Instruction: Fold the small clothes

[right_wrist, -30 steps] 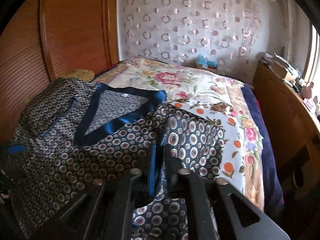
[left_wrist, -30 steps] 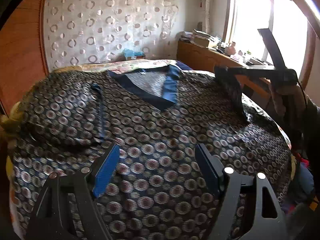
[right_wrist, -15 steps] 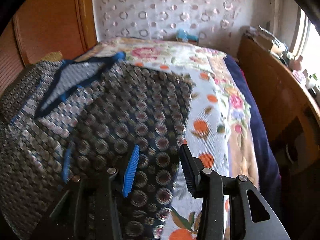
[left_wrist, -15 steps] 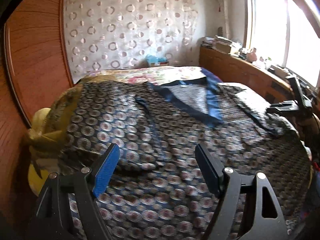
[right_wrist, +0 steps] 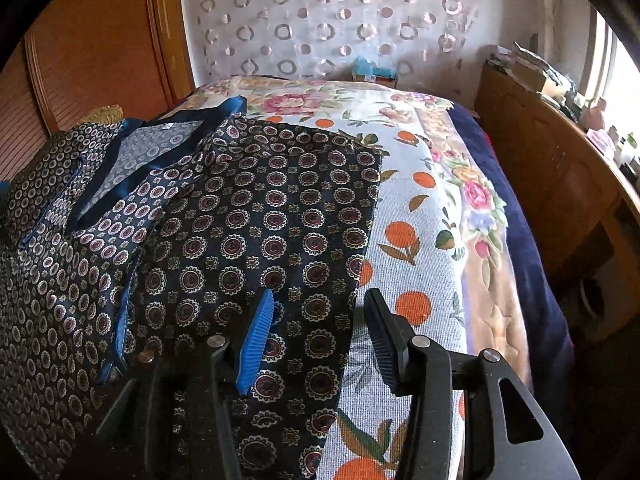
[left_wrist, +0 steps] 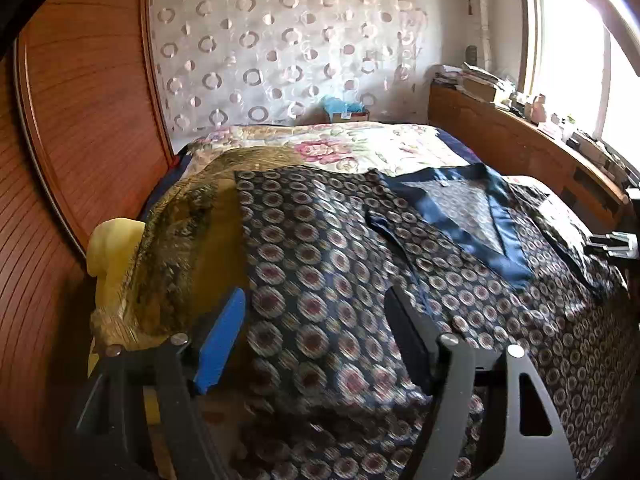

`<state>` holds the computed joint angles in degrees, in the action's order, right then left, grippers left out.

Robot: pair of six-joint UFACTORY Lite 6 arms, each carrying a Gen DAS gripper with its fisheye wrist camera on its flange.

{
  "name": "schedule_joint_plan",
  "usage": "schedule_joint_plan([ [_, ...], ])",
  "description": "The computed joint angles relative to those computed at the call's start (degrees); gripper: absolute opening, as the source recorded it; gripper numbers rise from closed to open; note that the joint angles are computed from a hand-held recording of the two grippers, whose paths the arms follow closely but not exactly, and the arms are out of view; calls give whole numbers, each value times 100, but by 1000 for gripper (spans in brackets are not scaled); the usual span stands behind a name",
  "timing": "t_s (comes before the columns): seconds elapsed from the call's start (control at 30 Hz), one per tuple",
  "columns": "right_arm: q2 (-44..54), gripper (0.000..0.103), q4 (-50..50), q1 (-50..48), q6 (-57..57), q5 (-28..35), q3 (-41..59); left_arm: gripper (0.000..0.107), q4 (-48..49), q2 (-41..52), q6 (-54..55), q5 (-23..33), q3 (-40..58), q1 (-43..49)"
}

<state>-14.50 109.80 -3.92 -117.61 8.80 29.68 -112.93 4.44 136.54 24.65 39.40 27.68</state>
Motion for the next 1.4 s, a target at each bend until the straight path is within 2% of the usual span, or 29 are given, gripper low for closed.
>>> schedule_joint_plan([
  [0.17,11,51,293,13,-301,-43,-5,66,755,651,-949,-168,911,23],
  [0.37,6,51,382,10,-404,-54,-14,66,1532,1273,-2061,-411,1828,-111],
  [0.6,8,52,311,-13,-350,-37,-16,58,2960,2197,-3726,-652,2901,-209],
  [0.83,9,52,319,-15,-365,-37,-16,58,4453,2812,-5514,-213,3762,-136],
  [0.93,10,52,311,-17,-359,-35,-15,58,4716,2912,-5816,-122,3959,-154],
  [0.97,13,52,307,-22,-360,-30,-14,55,4792,2951,-5899,-21,4034,-143],
  [1.03,11,52,322,-21,-374,-29,-18,42,4926,2986,-6045,101,4110,-137],
  [1.07,16,52,292,-28,-349,-25,-13,32,4962,2975,-6079,122,4111,-142],
  [1.1,16,52,292,-28,-349,-25,-13,16,4934,2945,-6025,146,4078,-144],
  [1.13,16,52,292,-28,-349,-25,-13,8,4878,2898,-5882,197,4012,-148],
  [1.23,15,52,352,-22,-411,-31,-18,3,4687,2712,-5527,19,3759,-199],
  [1.4,17,53,292,-34,-359,-20,-14,2,3376,1836,-3952,-34,2677,-212],
])
